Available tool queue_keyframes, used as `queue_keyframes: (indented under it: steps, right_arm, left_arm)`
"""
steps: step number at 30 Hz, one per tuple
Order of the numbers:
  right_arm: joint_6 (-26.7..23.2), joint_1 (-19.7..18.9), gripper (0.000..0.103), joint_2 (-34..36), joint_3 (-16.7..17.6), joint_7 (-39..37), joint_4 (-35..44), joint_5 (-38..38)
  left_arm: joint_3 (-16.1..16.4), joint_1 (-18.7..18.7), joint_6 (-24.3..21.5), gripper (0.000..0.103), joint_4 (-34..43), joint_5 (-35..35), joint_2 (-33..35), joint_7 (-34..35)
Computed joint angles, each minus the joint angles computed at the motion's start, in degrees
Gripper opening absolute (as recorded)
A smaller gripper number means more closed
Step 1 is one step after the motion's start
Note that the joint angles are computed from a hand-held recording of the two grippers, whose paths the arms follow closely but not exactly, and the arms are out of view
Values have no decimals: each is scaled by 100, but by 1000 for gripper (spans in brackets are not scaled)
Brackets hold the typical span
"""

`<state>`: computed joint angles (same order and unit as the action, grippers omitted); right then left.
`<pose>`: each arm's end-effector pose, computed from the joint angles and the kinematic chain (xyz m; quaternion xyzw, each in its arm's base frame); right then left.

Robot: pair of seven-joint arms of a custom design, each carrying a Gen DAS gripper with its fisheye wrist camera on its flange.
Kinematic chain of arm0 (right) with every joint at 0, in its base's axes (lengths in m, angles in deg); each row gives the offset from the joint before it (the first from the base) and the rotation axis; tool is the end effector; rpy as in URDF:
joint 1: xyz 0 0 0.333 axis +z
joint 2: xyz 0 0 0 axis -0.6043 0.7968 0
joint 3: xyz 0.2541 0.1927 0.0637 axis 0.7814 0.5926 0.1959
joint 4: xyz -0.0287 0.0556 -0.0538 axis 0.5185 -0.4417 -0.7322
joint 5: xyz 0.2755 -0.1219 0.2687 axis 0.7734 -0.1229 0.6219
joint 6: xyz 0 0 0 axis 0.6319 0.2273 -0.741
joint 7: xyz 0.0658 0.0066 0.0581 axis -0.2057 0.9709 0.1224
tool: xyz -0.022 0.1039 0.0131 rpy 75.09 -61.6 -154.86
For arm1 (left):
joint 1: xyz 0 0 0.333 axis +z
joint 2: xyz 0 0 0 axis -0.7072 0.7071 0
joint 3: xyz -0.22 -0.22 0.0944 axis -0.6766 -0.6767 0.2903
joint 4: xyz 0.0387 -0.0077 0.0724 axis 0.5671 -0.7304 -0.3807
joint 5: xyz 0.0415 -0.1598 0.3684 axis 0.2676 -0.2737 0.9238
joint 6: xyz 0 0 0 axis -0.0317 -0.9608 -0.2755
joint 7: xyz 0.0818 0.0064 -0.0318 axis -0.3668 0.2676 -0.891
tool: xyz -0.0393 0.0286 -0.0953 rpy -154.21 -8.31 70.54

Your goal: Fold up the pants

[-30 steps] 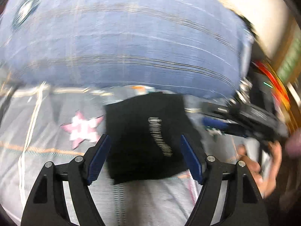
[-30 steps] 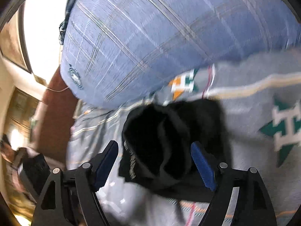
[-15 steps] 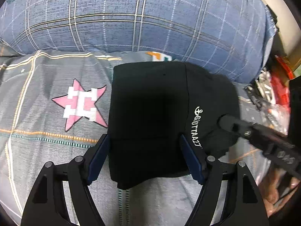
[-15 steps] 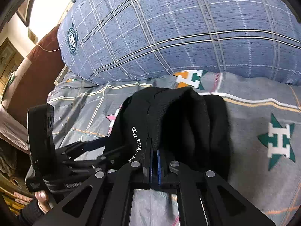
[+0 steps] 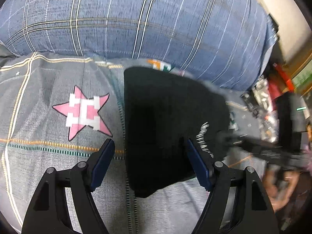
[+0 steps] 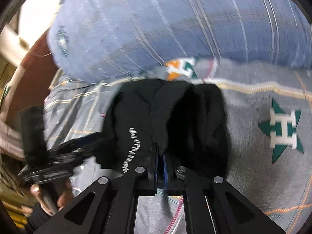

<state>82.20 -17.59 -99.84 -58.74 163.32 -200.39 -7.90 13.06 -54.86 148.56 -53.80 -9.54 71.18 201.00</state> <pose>0.4401 0.0454 0.4178 -0.5731 0.7604 -0.0211 0.3048 0.5203 -0.1885 0.4158 0.5058 -0.8033 0.3092 0.0566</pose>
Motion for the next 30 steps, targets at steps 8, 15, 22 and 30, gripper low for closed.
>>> queue_keyframes:
  steps: [8, 15, 22, 30]
  right_arm:
    - [-240, -32, 13, 254, -122, -703, 107, 1022]
    - [123, -222, 18, 25, 212, -141, -39, 177]
    - [1015, 159, 72, -297, -34, 70, -318, 82]
    - [1222, 964, 74, -181, -804, 45, -244, 114]
  left_arm:
    - [99, 137, 237, 76, 100, -108, 76, -355]
    - [8, 121, 578, 76, 40, 505, 117, -763]
    - [-20, 72, 924, 76, -26, 1131, 82, -1237]
    - [117, 258, 614, 76, 231, 1053, 270, -1752]
